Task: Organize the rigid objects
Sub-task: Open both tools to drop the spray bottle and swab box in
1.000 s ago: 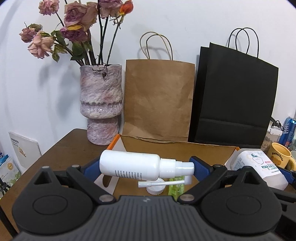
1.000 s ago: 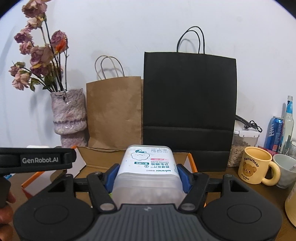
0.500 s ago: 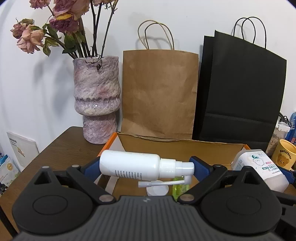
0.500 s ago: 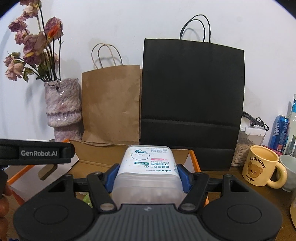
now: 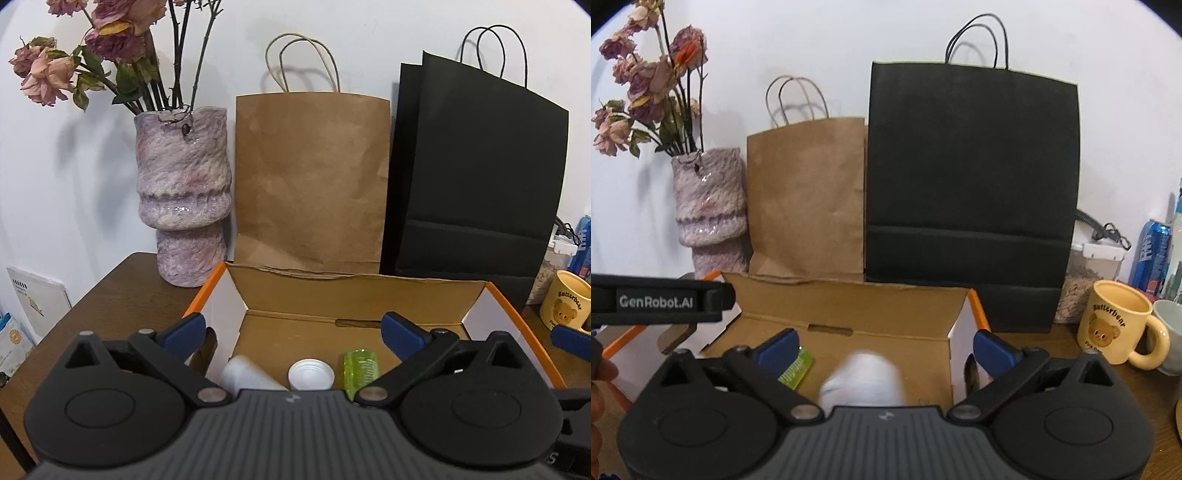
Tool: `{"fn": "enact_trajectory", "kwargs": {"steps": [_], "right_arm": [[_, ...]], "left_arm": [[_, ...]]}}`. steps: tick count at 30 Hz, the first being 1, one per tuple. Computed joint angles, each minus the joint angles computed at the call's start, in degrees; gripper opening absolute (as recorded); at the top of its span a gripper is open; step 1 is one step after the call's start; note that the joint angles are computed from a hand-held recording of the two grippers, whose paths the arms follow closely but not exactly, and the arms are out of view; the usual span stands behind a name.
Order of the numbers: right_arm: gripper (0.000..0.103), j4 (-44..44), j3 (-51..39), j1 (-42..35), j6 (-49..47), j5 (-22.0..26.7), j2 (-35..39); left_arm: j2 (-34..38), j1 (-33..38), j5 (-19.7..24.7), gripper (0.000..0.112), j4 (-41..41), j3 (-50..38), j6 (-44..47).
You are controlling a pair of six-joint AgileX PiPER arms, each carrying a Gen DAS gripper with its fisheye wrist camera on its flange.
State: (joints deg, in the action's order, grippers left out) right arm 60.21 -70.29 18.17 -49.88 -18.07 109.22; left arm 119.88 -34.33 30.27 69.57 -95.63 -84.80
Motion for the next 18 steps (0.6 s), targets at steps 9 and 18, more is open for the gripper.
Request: {"fn": "enact_trajectory", "kwargs": {"steps": [9, 18], "right_arm": [[0.103, 0.33, 0.18, -0.05, -0.62, 0.07, -0.29], [0.103, 0.64, 0.41, 0.1, -0.94, 0.0, -0.55]], "left_arm": [[-0.06, -0.01, 0.14, 0.103, -0.84, -0.06, 0.97], [-0.16, -0.05, 0.16, 0.103, -1.48, -0.05, 1.85]]}}
